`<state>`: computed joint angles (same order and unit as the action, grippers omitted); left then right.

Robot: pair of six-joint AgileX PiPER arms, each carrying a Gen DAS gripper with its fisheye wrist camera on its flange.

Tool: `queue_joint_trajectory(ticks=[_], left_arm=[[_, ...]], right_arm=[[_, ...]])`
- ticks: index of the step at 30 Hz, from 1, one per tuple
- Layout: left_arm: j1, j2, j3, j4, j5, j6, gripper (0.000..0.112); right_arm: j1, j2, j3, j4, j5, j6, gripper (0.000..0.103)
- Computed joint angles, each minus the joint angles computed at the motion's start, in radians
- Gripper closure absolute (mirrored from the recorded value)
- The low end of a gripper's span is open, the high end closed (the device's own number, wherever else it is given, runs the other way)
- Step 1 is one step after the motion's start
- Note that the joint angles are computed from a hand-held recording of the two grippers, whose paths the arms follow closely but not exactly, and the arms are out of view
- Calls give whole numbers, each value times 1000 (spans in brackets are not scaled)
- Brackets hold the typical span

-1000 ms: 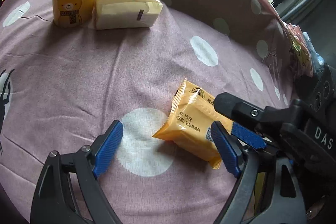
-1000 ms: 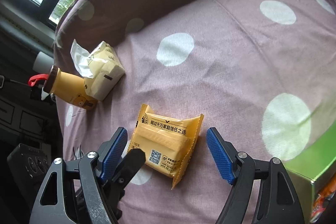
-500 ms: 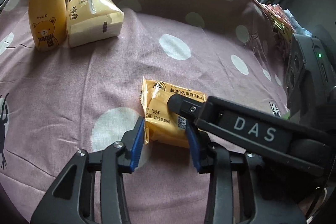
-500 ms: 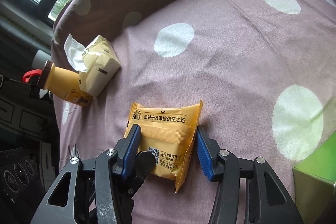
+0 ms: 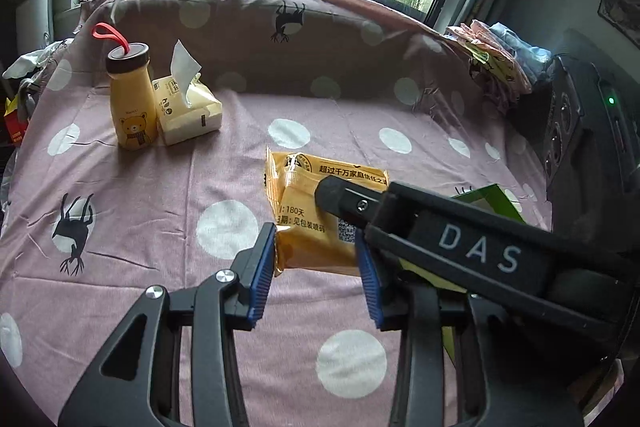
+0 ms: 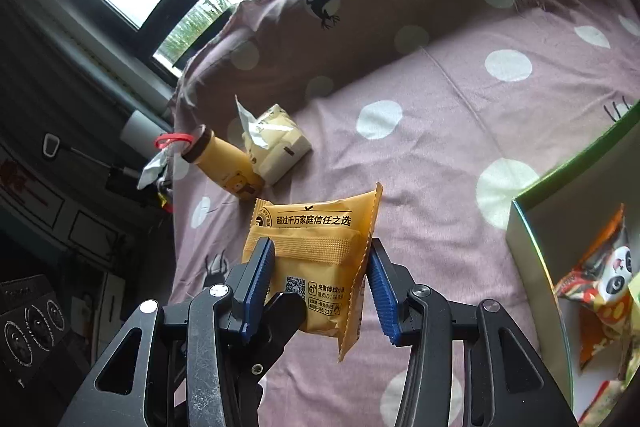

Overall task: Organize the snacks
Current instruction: 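Lift and carry the orange cake pack with the right tool over the box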

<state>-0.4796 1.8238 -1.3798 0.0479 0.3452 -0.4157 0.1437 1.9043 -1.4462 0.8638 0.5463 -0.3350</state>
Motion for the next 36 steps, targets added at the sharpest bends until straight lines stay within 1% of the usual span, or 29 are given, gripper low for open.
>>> queue_joint_trajectory(ticks=[3, 6, 9, 12, 15, 17, 18, 20, 22, 24, 27, 32, 36], left_arm=[[-59, -79, 123, 210, -46, -226, 75], [-100, -137, 223, 310, -75, -348, 75], [-129, -174, 290, 370, -106, -419, 74], [-149, -190, 309, 371, -125, -416, 74], [-191, -209, 314, 493, -120, -526, 74], [-213, -209, 309, 528, -124, -551, 74], [-221, -208, 308, 528, -128, -555, 74], [-233, -196, 293, 478, -135, -515, 74], [-245, -180, 270, 446, -137, -489, 74], [-266, -162, 242, 448, -132, -491, 74], [-291, -122, 182, 370, -124, -399, 73], [-333, -43, 72, 265, -87, -280, 72], [-344, 19, -18, 130, -54, -127, 72]], right_arm=[[10, -108, 161, 114, -59, -125, 53], [27, -197, 307, 196, -121, -218, 53], [42, -261, 408, 234, -162, -259, 53], [36, -320, 479, 247, -188, -276, 53], [21, -376, 531, 291, -204, -312, 53], [5, -416, 568, 335, -215, -355, 53], [-7, -431, 581, 341, -215, -364, 53], [-29, -451, 593, 314, -209, -347, 53], [-61, -458, 591, 275, -184, -314, 53], [-103, -465, 592, 268, -150, -323, 53], [-166, -483, 602, 268, -122, -337, 53], [-274, -496, 619, 276, -76, -373, 53], [-349, -492, 628, 300, -52, -384, 53]])
